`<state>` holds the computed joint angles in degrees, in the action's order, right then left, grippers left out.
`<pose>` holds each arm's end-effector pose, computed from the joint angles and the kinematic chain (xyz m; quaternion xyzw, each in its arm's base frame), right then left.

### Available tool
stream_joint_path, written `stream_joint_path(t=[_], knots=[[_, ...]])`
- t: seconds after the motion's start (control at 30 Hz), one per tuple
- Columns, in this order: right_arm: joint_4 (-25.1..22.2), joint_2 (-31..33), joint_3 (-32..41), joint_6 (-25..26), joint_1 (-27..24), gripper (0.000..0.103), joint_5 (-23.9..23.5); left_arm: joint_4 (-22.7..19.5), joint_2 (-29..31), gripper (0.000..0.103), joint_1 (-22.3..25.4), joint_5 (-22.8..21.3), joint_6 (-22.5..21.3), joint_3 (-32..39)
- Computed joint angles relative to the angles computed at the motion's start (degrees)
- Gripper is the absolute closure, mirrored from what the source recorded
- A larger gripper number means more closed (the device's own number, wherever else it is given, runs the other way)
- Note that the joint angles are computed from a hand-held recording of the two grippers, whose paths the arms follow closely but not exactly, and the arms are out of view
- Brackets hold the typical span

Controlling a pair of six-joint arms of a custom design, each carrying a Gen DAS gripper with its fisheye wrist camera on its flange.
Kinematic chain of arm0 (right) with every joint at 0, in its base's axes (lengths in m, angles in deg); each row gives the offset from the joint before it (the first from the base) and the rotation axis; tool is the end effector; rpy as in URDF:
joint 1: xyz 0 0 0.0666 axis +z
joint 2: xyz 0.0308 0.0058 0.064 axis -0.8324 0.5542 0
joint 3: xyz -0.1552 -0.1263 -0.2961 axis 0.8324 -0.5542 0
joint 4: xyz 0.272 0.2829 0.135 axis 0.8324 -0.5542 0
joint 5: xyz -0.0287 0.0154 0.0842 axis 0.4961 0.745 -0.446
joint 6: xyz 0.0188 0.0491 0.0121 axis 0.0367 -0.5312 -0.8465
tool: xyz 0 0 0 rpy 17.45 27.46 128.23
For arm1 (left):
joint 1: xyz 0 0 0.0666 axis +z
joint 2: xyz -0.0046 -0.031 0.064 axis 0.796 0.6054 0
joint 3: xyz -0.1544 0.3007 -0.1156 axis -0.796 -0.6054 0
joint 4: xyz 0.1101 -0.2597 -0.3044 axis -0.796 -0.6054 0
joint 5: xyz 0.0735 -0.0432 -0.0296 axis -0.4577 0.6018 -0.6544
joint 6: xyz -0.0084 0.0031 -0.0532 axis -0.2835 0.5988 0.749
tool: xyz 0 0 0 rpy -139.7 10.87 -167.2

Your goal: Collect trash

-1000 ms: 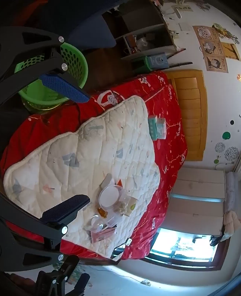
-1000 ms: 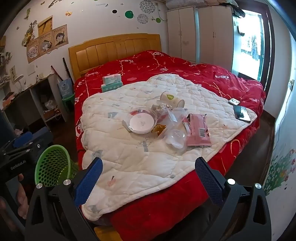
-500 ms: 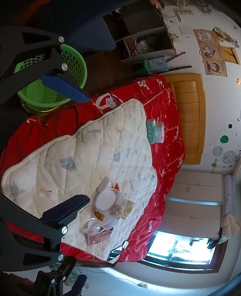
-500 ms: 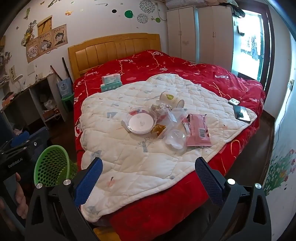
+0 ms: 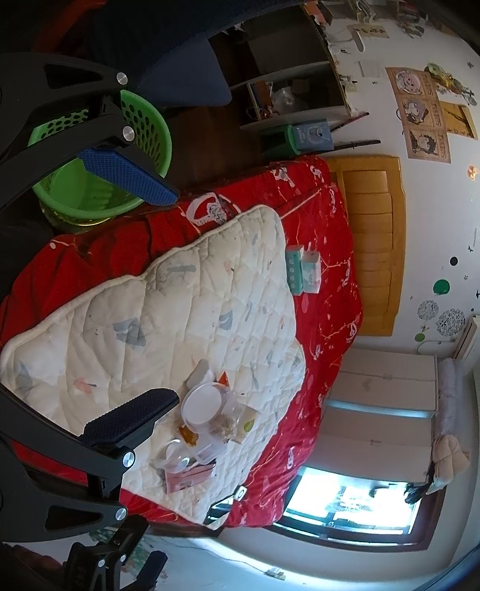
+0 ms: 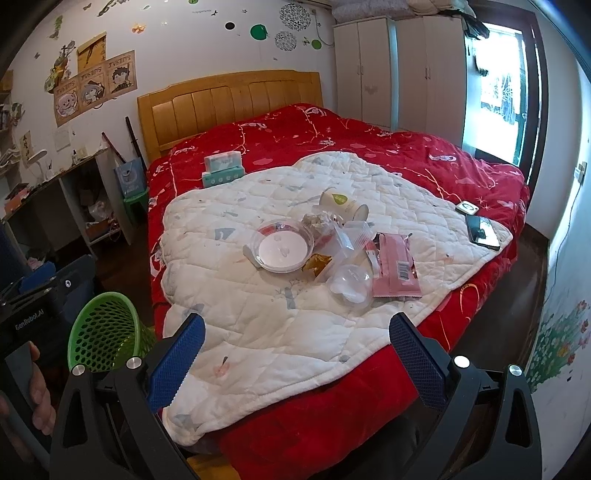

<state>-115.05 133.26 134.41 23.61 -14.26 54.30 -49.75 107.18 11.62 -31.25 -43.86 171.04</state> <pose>0.3008 0.2432 0.5359 0.0824 0.8985 -0.0053 0.4310 0.3786 -0.3124 0.5326 0.0626 0.8714 -0.0777 0.4803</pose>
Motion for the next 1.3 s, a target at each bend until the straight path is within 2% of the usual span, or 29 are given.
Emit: stream_joint_path(t=[0.7, 1.3], knots=[[0.0, 0.0, 0.2, 0.1, 0.3, 0.006, 0.4, 0.0, -0.2, 0.005, 0.5, -1.3, 1.5, 0.1], [-0.2, 0.1, 0.4, 0.2, -0.1, 0.006, -0.2, -0.9, 0.5, 0.005, 0.8, -0.6, 2.7, 0.7]])
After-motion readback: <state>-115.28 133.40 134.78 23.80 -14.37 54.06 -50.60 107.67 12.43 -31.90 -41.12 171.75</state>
